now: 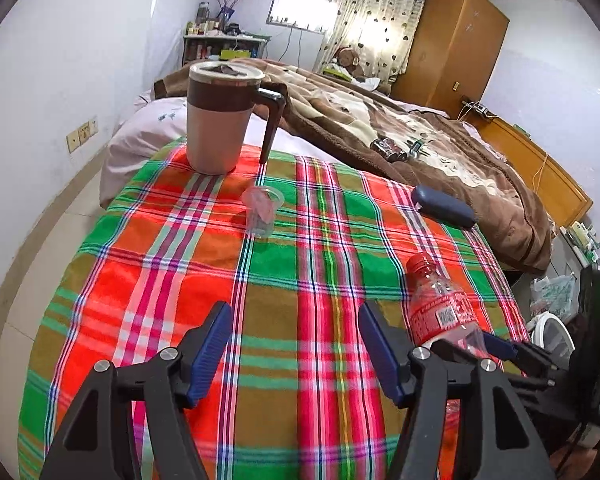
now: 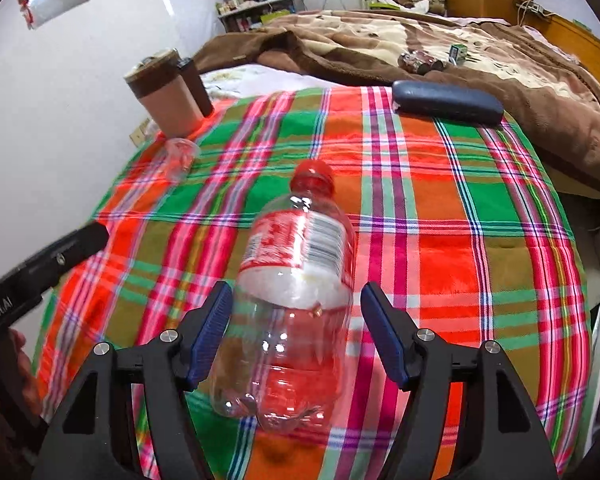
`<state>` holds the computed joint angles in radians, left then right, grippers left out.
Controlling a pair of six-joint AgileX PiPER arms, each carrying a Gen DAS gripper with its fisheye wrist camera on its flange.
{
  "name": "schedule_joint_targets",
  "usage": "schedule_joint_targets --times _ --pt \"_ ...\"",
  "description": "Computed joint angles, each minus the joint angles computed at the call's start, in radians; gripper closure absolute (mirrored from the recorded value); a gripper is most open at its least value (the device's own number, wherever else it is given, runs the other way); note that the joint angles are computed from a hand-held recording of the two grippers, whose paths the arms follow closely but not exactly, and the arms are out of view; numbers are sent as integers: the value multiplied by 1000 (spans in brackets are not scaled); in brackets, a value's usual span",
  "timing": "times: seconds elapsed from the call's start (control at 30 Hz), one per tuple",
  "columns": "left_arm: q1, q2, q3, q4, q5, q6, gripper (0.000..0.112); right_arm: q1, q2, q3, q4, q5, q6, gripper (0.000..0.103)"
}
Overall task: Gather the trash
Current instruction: 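Grasp the clear Coca-Cola bottle with the right gripper while the left gripper grasps the small clear cup, then carry the bottle and small clear cup over the white mesh bin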
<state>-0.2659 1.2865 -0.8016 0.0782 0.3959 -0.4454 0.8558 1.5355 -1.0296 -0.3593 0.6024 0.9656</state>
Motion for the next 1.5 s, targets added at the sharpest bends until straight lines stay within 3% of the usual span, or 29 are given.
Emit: schedule_joint_targets --times 0.13,0.17,0.3,0.67,0.97,1.27,1.5 --pt "34 88 -65 -40 -5 69 47 -3 17 -7 -38 7 30 35" --pt "41 109 -81 -43 -7 76 47 -3 18 -4 -52 5 44 39" --pt "74 200 -151 -48 -20 93 47 28 21 7 -201 36 179 39" --pt "115 439 -359 -8 7 110 47 40 22 36 -306 -2 252 39" --pt "122 542 -445 -39 9 147 48 40 18 55 -355 -27 288 39" --pt "109 559 -460 66 9 41 81 31 8 73 -356 -56 300 39" --pt "109 542 -442 58 8 56 82 28 6 77 -354 -65 303 39"
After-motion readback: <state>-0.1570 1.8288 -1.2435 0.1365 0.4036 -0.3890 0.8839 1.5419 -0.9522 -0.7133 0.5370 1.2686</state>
